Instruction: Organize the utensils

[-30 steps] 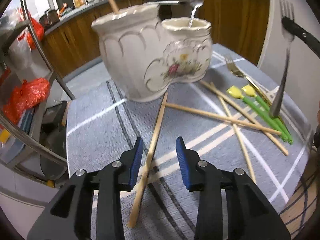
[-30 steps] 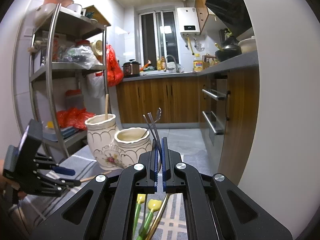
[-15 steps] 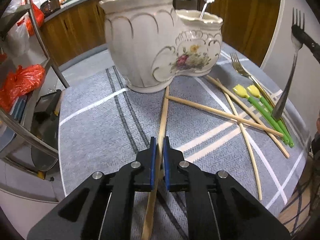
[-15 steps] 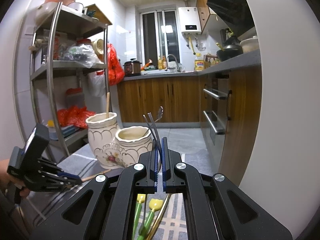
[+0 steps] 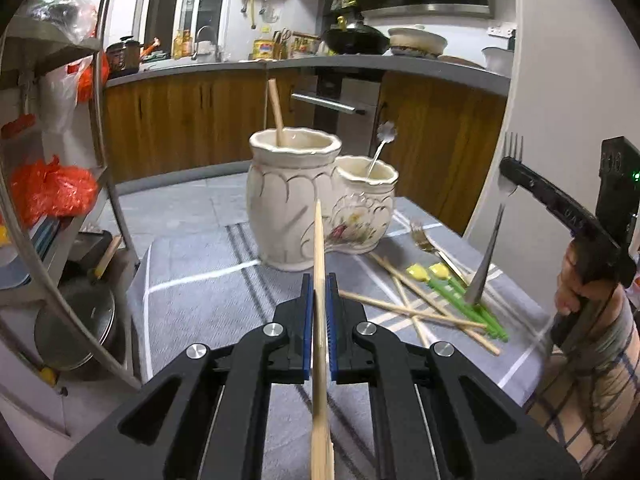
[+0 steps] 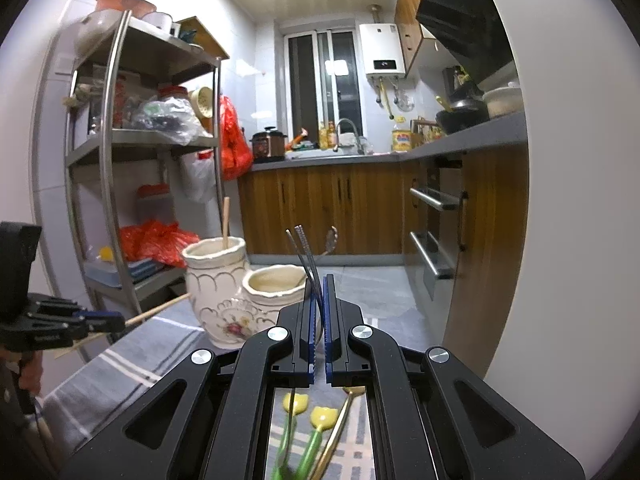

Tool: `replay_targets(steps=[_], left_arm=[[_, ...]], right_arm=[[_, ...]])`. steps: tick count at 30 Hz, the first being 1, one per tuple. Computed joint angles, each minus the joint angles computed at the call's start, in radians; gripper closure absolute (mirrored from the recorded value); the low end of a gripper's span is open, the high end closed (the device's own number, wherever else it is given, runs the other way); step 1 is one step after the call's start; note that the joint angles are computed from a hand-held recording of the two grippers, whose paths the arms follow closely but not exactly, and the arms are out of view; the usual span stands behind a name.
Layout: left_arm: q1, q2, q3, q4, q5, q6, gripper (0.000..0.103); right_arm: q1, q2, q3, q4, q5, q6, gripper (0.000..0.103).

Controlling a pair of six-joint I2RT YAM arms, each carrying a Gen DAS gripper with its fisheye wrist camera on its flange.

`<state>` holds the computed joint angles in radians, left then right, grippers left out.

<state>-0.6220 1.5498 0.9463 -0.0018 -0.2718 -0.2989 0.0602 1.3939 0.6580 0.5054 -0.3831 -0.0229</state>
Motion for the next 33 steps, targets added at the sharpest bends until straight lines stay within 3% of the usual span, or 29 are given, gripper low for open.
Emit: replay_targets(steps=[9,14,18,25,33], left_arm=[[-0.007,0.215,0.246,-0.369,0.067,0.042,0.097],[-0.017,0.257,0.296,-0.466,0.083,0.060,0.096],[-0.008,0.273,0.311,-0.479,0.086,0.068,0.096],[-0.006,0.269,0.297,-0.421,0.059,0.076,0.097],[0.017,0.047,0.043,0.017,0.045,0.078,0.097]], right_arm=[[0.019,0.023,0.021,-0.015,0.016,-0.016,0.099],[0.022,0.024,0.022,-0.015,0.020,-0.013,0.099],[0.021,0.023,0.021,-0.013,0.019,-0.013,0.099],[0.030,0.021,0.020,0.005,0.032,-0.001,0.099],[0.068,0.013,0.101,-0.022,0.091,0.045,0.099]])
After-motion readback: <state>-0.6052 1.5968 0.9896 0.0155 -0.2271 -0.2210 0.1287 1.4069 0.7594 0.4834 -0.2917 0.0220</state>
